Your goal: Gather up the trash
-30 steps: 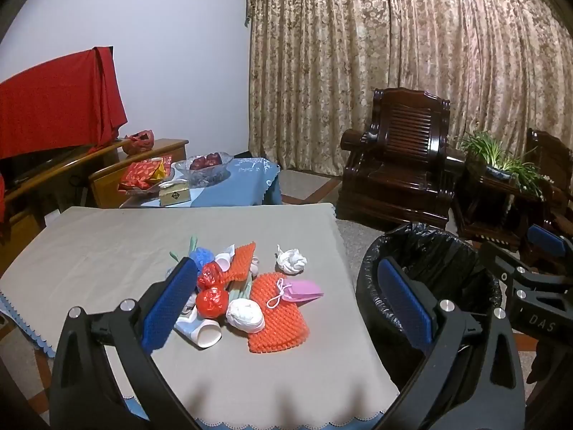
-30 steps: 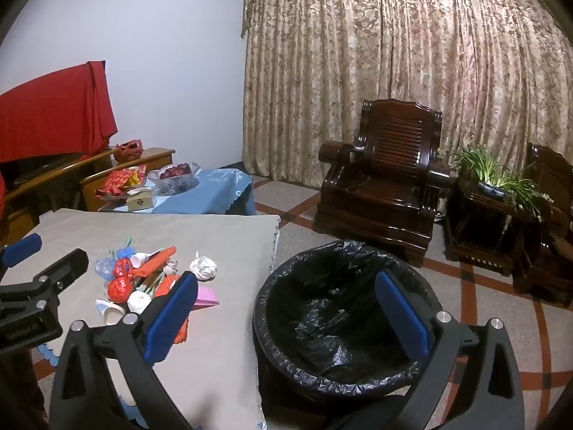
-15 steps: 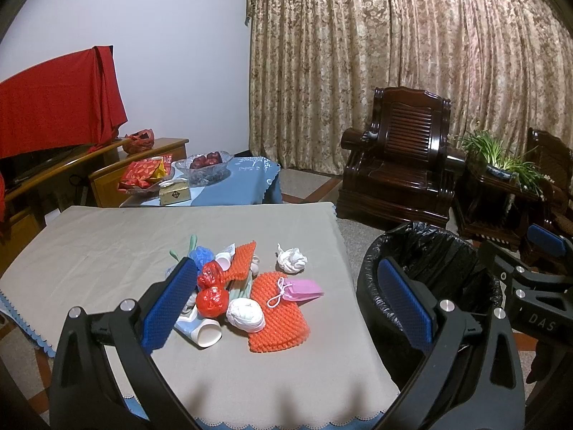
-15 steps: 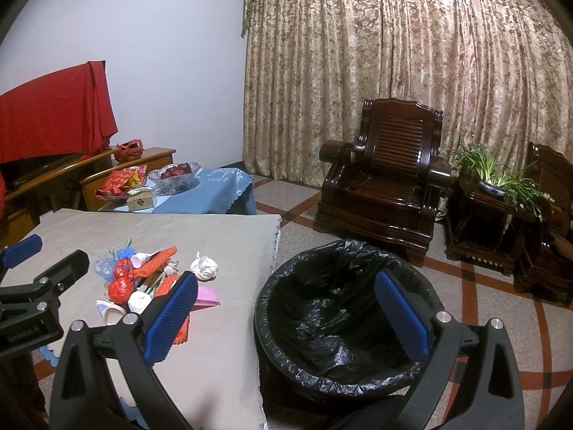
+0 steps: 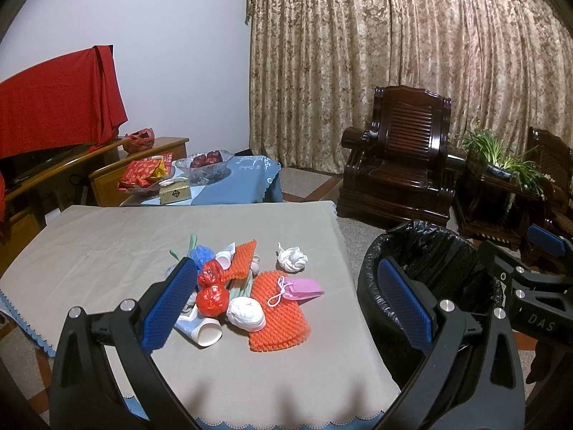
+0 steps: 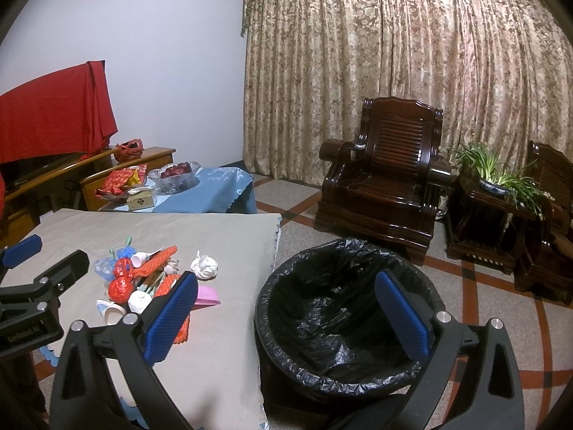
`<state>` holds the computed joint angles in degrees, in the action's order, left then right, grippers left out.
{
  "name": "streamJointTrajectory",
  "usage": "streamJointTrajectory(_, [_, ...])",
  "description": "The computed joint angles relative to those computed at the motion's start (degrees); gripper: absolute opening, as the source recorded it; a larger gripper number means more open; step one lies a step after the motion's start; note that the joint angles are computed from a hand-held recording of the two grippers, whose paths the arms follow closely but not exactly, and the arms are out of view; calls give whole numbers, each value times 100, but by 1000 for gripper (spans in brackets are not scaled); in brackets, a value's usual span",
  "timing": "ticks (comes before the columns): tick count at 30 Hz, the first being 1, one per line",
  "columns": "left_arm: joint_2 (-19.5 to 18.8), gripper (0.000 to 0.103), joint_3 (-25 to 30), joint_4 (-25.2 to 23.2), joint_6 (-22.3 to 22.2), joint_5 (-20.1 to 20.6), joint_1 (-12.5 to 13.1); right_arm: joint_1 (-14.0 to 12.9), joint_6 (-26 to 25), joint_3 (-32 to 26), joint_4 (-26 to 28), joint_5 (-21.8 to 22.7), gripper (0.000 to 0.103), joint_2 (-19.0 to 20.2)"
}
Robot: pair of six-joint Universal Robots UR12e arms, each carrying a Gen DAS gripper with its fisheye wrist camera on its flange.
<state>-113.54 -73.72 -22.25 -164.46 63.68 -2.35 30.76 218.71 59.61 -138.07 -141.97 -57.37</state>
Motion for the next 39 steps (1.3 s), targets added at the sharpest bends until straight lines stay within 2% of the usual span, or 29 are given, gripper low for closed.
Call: streamJointTrajectory(39, [4, 98, 6, -43, 9, 9, -1, -12, 31, -7, -14, 42, 97, 43])
